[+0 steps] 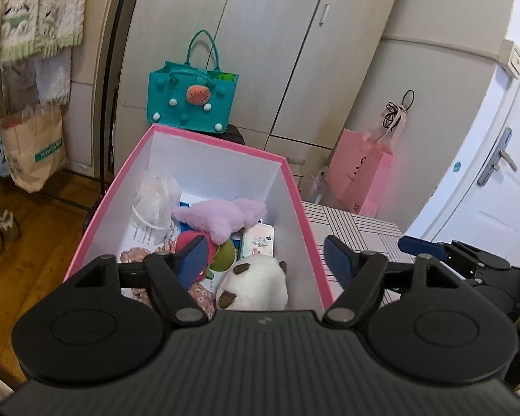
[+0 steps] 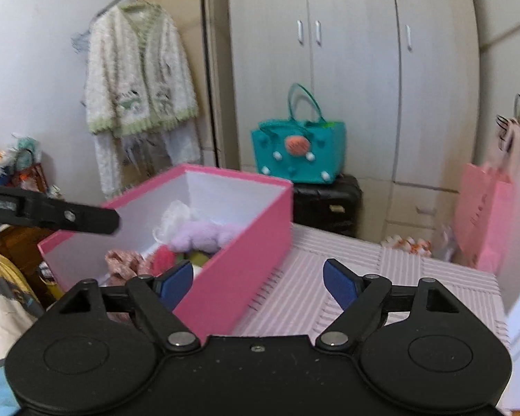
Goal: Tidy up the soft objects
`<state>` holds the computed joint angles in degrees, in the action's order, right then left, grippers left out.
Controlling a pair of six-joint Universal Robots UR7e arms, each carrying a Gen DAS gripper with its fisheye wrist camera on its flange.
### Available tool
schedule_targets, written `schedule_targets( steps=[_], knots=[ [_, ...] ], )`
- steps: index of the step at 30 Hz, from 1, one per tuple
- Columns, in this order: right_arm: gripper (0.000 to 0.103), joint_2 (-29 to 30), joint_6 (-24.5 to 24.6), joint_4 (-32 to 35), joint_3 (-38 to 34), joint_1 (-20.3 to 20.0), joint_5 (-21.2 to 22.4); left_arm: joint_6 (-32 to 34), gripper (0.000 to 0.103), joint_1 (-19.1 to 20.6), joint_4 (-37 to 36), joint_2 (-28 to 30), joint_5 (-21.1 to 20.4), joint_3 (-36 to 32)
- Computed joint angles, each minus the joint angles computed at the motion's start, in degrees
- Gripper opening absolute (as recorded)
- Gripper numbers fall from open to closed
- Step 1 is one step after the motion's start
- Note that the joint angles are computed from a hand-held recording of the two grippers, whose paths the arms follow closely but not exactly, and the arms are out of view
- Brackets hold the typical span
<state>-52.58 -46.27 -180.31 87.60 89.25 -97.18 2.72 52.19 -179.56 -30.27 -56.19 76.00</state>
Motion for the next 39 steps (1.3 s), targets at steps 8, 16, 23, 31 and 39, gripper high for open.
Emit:
schedule_targets(
  steps=[8,16,23,31,39],
  knots=[
    [0.099,0.3,0.2,2.5,-2.0,3.9,-17.7,0.9,0.101,-1.9,8.6,-1.0,4.7,-1.7],
    [0.099,-6.1,15.1,6.5,0.5,1.4,-9.1,-2.3,0.103,-5.3,17.4,-1.8,16.8,-1.5],
    [0.099,-8.8,11.1,-3.5,6.3,2.2,-11.1,-4.5,0.103,-7.4,21.5,-4.7,17.2,2.7],
    [0.099,-12.1,1.9,-12.6,13.7,4.3,-16.3,-0.5,0.103,-10.2,5.9,-4.5,18.2,9.7],
    [0.102,-15.2,1.3,-21.0,21.5,4.9,-17.3,0.1,0.103,-11.7,0.8,-4.7,20.3,14.1]
  ],
)
